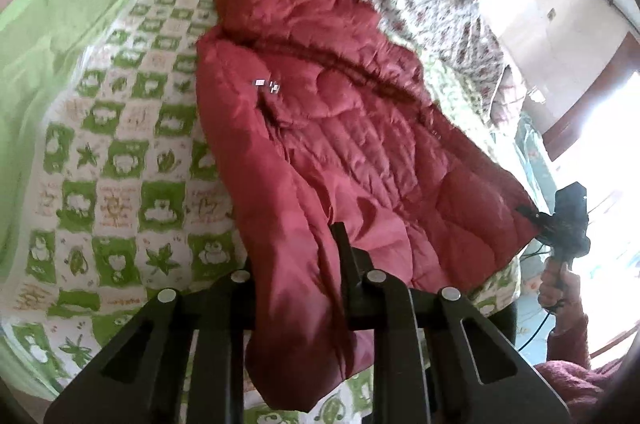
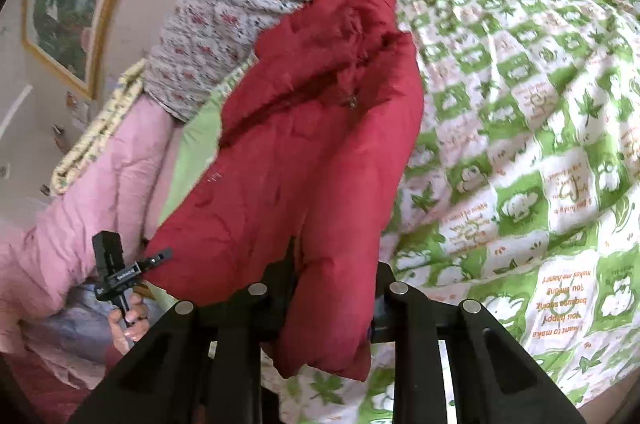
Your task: Fold large clothes
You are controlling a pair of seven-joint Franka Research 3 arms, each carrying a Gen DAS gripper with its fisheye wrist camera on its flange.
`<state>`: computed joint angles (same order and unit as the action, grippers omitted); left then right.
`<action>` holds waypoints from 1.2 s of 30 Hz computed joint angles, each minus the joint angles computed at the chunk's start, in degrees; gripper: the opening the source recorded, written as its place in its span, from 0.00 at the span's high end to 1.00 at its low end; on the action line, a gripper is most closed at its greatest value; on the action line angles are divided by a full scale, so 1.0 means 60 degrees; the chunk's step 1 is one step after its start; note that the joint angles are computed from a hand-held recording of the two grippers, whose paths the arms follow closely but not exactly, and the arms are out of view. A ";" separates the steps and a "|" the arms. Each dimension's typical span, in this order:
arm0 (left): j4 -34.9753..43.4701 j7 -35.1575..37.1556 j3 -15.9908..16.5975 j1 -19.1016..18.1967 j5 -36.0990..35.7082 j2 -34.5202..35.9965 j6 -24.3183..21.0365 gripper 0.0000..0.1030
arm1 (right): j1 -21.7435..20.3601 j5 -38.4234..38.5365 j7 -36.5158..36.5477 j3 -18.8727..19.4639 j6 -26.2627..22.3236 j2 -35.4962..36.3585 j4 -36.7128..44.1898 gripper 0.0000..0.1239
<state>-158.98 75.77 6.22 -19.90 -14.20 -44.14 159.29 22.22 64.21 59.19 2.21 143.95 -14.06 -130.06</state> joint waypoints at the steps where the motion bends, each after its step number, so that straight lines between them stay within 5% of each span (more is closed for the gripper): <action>1: 0.0060 0.0055 0.0093 -0.0062 -0.0063 -0.0007 0.0097 0.82 | 0.0022 0.0161 -0.0122 -0.0047 -0.0040 0.0014 0.0074 0.81; 10: 0.1163 0.0502 0.0515 -0.0218 -0.0076 0.0602 0.1010 0.82 | -0.0020 0.1731 -0.1412 -0.0111 0.0071 0.0637 0.1452 0.82; 19: 0.3011 0.0814 0.0767 -0.0251 -0.0279 0.2374 0.1504 0.82 | -0.0374 0.2281 -0.1481 0.0257 0.0584 0.2280 0.3696 0.82; 36: 0.5858 0.1986 0.0124 0.1000 -0.2101 0.5215 0.1357 0.82 | -0.1065 0.0366 0.0528 0.1274 0.1647 0.5309 0.7405 0.82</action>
